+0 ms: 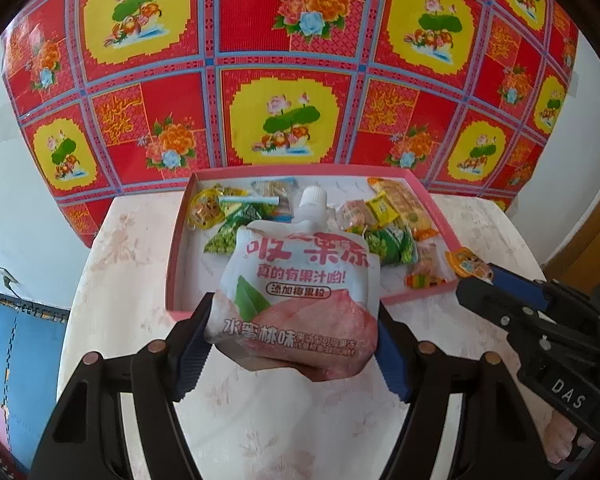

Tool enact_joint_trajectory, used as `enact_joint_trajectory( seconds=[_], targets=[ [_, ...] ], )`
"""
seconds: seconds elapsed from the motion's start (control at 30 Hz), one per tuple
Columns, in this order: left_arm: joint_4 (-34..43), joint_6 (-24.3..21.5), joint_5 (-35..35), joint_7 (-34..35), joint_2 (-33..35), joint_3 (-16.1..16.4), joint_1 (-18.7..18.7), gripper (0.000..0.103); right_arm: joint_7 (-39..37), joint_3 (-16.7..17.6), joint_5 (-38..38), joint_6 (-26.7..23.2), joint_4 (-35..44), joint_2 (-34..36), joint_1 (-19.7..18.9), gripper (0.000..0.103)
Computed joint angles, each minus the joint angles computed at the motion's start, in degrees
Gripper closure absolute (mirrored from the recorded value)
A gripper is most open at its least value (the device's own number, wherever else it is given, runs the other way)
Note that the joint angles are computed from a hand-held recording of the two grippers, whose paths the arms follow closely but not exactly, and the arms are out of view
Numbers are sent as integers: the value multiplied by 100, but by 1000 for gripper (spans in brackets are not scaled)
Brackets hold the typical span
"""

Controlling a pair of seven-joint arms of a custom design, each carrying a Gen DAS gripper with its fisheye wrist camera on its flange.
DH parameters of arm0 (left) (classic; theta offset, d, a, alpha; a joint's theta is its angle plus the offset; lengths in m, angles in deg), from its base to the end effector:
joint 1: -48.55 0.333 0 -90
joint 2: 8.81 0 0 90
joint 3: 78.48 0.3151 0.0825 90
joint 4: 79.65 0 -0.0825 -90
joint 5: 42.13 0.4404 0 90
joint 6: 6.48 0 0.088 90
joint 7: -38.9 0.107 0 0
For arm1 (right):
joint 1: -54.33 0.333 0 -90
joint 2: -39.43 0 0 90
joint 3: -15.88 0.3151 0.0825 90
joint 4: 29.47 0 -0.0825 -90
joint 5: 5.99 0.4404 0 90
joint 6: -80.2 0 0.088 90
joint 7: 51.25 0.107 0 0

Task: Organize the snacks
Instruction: 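Lift both held snacks and carry them over the pink tray, then open the right gripper to drop the jelly cup while the left drops the pouch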

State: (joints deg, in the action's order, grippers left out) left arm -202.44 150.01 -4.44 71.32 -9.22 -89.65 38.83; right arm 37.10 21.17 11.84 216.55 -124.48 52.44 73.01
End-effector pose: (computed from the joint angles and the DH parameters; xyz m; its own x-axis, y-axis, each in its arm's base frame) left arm 0.5756 -0.2447 0.4364 0.0881 -0.9944 0.0589 -0.7524 -0.1052 -0.6503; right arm 0.6624 0.2920 0.5124 0.3212 -0.8988 -0.2982 -0.8793 -0.1661 -0.4464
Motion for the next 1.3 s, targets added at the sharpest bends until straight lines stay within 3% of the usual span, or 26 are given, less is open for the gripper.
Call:
enact_joint_trajectory(
  seconds=[0.77, 1.3],
  targets=[
    [272, 284, -300, 243, 617, 249, 114, 28, 183, 59, 13, -273, 1273, 1203, 168, 70],
    [361, 707, -1235, 1007, 885, 268, 207, 27, 534, 34, -90, -429, 1809, 1739, 175, 69]
  ],
)
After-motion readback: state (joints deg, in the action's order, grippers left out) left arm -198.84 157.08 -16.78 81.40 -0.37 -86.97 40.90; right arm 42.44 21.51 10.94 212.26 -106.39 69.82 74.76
